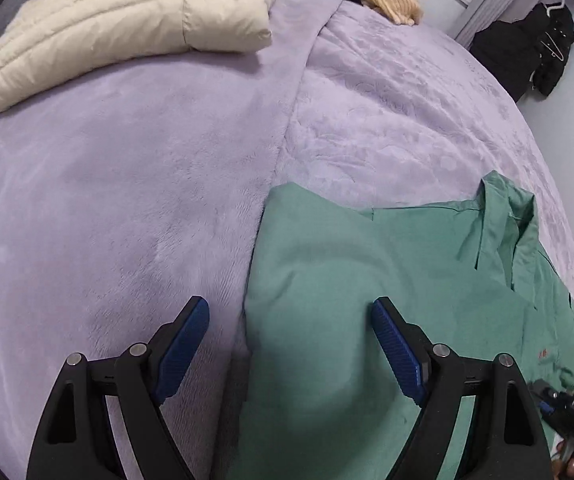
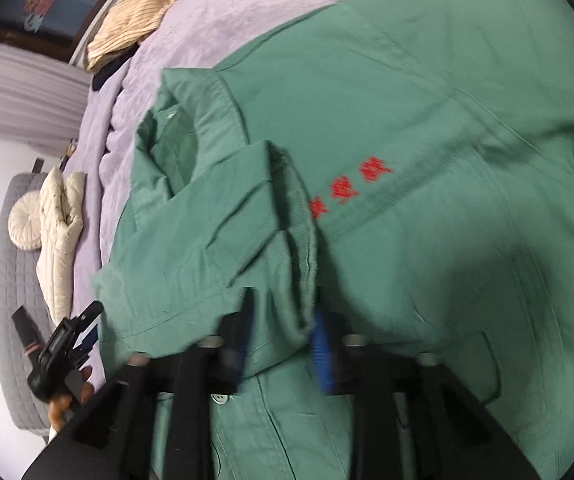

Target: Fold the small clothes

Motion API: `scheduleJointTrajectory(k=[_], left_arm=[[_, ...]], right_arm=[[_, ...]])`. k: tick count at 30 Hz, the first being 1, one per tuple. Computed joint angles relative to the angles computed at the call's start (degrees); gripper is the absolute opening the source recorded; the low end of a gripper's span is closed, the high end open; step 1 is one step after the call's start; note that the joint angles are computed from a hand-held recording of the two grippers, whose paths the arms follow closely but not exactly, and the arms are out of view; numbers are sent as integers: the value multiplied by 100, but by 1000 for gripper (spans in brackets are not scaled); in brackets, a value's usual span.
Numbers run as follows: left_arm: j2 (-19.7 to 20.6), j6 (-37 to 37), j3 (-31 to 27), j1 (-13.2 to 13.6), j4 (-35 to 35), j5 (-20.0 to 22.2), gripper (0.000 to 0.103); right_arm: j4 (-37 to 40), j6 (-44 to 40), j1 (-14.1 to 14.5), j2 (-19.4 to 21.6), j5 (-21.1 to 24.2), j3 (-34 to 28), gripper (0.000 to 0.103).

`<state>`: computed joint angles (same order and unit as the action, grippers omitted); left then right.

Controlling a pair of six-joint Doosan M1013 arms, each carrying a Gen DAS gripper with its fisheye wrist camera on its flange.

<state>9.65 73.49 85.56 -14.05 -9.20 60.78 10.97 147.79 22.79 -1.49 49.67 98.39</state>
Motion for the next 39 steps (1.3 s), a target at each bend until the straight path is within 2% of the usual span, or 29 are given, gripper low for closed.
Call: scheduleJointTrajectory(k=[4, 5, 6, 7, 8, 12, 17, 20, 22, 24, 26, 29, 31, 32, 33, 35, 37, 39], left_arm=[[268, -34, -217, 87, -386, 189, 84], [273, -12, -221, 81, -446, 106, 68], [269, 88, -217, 82, -535, 32, 20], [292, 146, -256, 86, -607, 87, 4], [272, 75, -259, 79, -578, 30, 4], [95, 55, -121, 120, -437, -377, 4], [244, 187, -173, 102, -62, -220, 5], [232, 103, -180, 150, -134, -191, 6], [180, 35, -211, 200, -110, -153, 14], [79, -157, -251, 166, 400, -99, 34], [-53, -135, -249, 175, 672, -48, 37], [-319, 244, -137, 238, 489, 54, 37], [-493, 494, -12, 176, 426, 106, 37], [-579, 559, 65, 106, 476, 131, 37], [-652, 608, 147, 41, 472, 150, 37], [-732, 648, 286, -24, 335, 187, 37], [-739, 416, 409, -119, 492, 239, 47], [-751, 89, 570, -150, 583, 273, 48]], right_arm=[[138, 23, -5, -62, -333, 158, 60], [201, -60, -23, -25, -358, 137, 60], [293, -166, -37, 14, -388, 108, 48], [462, -388, -74, 91, -310, 36, 28], [377, -408, -61, 157, -150, -67, 8], [-377, -784, 106, 259, -21, -448, 7], [-543, -1053, 77, 505, 480, -587, 8], [-401, -832, 13, 413, 376, -425, 8], [-469, -610, 4, 337, 490, -391, 12], [-370, -514, -37, 242, 528, -313, 15], [-430, -410, -21, 152, 646, -292, 19], [-425, -363, 36, 27, 474, -242, 19], [-388, -390, 66, 42, 387, -283, 23], [-356, -414, 76, 54, 338, -303, 31], [-320, -465, 81, 82, 329, -335, 44], [-339, -471, 106, 155, 387, -400, 55], [-240, -305, 67, 204, 471, -365, 55], [97, -83, -21, 183, 265, -174, 54]])
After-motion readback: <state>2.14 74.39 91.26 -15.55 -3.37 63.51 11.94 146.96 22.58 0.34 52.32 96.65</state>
